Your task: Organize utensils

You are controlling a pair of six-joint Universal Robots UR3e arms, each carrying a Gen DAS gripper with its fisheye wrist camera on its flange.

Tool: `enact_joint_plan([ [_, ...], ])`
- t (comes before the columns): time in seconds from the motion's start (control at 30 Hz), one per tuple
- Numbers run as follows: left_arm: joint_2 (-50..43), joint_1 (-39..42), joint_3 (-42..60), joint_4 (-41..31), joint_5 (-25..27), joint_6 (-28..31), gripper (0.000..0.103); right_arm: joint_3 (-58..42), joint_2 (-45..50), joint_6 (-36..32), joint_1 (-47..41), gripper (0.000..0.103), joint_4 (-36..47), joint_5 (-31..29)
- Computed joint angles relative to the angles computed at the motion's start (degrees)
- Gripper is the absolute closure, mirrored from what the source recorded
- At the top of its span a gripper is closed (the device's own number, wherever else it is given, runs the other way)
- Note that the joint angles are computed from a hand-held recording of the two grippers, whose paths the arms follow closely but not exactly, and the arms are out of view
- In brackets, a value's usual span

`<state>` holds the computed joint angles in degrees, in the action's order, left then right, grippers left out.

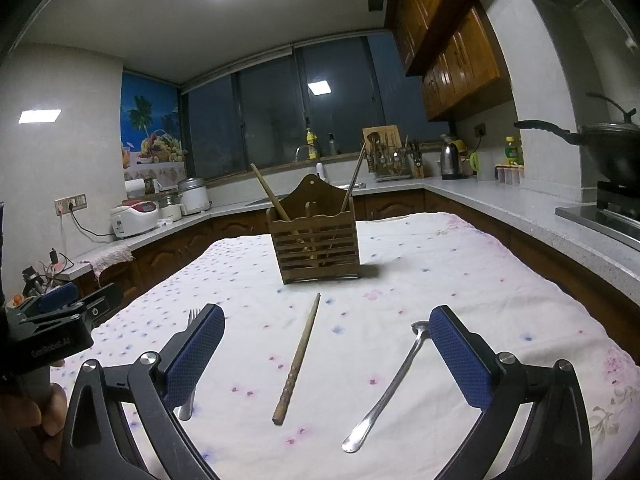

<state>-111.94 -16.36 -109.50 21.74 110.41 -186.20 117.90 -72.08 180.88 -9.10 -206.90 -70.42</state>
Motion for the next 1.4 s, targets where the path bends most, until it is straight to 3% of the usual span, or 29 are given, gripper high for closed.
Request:
enact_joint_plan([
  [1.4,0.1,0.37,-0.12,0.45,-0.57,1.18,0.001,-0.11,0.08,0.25,-0.02,0.0,0.0,0.02],
])
